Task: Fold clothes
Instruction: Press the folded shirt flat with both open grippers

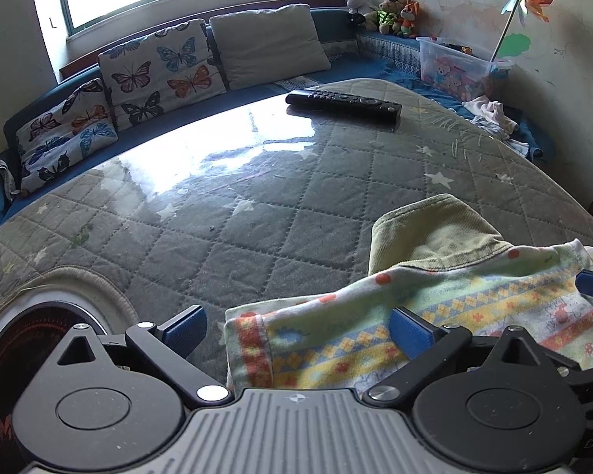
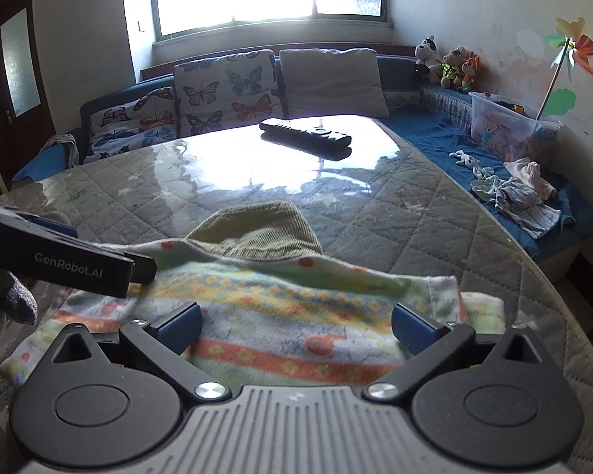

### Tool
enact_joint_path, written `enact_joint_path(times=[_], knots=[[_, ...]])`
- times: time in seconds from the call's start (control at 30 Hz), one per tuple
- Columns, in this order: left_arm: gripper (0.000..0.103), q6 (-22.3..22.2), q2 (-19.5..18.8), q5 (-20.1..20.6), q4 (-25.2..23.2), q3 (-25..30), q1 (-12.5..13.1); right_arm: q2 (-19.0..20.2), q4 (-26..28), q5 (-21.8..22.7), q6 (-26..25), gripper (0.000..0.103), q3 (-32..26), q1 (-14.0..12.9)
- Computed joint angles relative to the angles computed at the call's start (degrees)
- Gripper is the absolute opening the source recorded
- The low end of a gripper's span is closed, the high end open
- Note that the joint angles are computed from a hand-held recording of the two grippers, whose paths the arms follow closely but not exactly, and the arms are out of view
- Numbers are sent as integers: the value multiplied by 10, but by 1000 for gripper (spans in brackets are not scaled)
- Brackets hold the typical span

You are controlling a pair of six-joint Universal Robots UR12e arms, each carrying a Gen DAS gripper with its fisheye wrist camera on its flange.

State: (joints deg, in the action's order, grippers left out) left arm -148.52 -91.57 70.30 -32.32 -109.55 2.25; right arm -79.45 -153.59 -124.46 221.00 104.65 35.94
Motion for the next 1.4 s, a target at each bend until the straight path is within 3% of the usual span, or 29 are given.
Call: enact_joint_path(times=[0.63, 1.4], knots=[[103, 13, 29, -17, -9, -25, 20, -5, 26, -11, 41, 103, 3, 23], [103, 56, 77, -63, 30, -94, 73, -3, 44, -57, 82, 103, 6, 64]])
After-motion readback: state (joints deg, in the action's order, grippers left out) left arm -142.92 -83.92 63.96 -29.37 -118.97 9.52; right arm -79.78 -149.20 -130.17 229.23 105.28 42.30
